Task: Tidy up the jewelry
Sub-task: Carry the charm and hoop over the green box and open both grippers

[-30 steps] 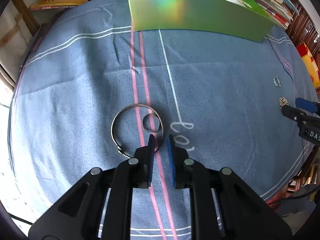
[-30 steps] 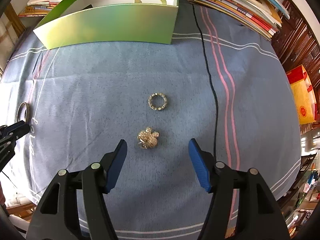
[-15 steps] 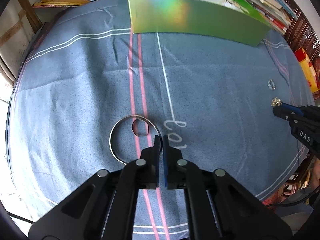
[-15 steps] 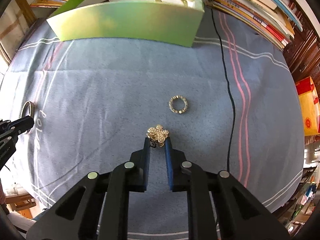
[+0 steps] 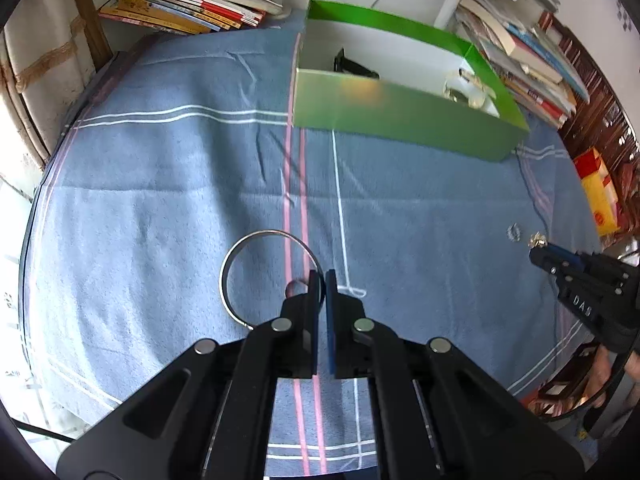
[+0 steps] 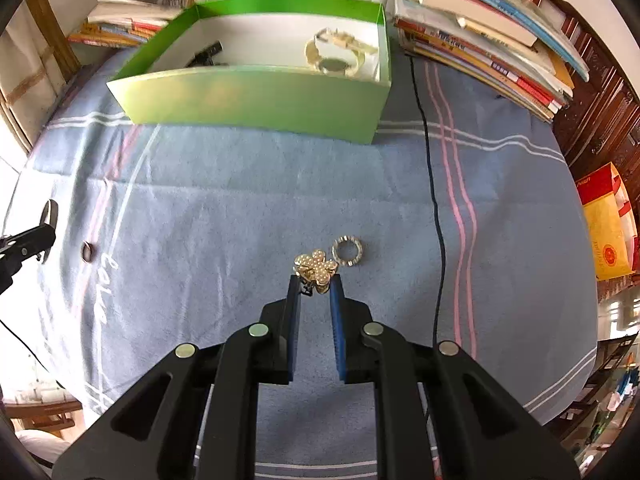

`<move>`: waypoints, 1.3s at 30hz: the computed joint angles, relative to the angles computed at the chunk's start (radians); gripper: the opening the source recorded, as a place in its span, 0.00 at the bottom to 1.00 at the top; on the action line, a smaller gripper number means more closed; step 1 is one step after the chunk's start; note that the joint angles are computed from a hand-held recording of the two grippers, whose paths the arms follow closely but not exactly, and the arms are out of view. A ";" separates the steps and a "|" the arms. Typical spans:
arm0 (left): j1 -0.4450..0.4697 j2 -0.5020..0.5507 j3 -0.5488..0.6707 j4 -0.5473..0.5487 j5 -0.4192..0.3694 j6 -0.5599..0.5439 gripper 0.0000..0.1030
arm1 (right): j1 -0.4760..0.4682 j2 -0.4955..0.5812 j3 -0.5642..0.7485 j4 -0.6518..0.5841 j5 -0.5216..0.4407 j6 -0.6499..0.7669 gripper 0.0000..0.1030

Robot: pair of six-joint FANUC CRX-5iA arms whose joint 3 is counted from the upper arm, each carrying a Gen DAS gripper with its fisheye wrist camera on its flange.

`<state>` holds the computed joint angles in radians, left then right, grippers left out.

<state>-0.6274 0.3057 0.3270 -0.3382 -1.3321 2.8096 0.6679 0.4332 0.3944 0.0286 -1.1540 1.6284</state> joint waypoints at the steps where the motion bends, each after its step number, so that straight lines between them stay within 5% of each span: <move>1: 0.002 -0.008 -0.005 -0.002 0.005 0.005 0.03 | 0.001 -0.004 0.004 -0.003 0.004 0.000 0.14; 22: 0.007 0.000 0.096 -0.080 -0.059 -0.033 0.03 | 0.010 0.004 0.056 -0.030 0.021 0.020 0.14; 39: 0.080 0.100 0.341 -0.146 -0.061 -0.192 0.04 | -0.011 0.182 0.450 -0.067 0.015 0.044 0.14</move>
